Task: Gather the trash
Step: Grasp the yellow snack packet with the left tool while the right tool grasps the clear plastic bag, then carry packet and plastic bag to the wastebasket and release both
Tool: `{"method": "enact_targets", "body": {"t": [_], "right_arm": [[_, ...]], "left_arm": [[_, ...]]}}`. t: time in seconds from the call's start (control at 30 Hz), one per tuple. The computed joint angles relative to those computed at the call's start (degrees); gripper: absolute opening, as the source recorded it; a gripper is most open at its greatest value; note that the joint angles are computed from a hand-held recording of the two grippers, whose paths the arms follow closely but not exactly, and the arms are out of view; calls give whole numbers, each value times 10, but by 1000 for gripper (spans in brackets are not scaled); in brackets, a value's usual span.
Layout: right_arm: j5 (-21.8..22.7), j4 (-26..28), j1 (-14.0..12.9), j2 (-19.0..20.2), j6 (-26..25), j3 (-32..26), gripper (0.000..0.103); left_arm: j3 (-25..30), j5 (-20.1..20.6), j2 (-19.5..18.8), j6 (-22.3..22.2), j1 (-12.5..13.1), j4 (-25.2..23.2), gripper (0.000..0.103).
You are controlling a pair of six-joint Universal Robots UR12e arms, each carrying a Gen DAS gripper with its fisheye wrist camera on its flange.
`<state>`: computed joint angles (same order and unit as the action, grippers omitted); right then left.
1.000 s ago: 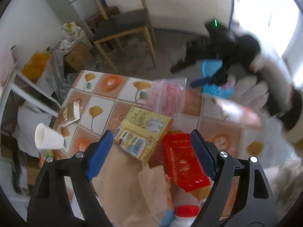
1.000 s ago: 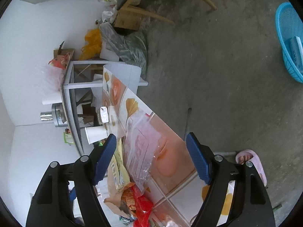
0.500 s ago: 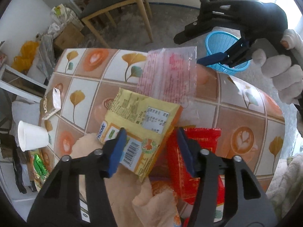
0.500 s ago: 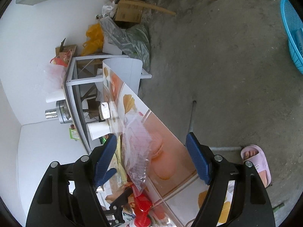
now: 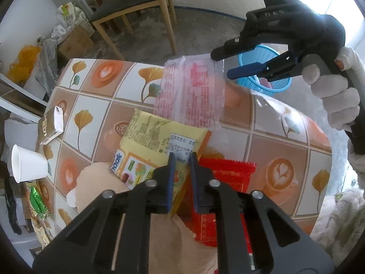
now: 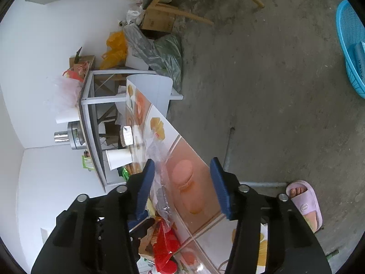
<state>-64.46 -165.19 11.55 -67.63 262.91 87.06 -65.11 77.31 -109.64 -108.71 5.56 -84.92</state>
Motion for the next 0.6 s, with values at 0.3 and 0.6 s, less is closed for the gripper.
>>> {"method": "enact_targets", "body": {"t": [0.3,0.6], "right_arm": [[16,-47,-3,10,1,-3,49],[22,-24,-1,19,-6,-17,49]], "left_arm": [[-3,-46,7,7,9,-2,0],[25,-62,-6,0,13,-45,0]]}}
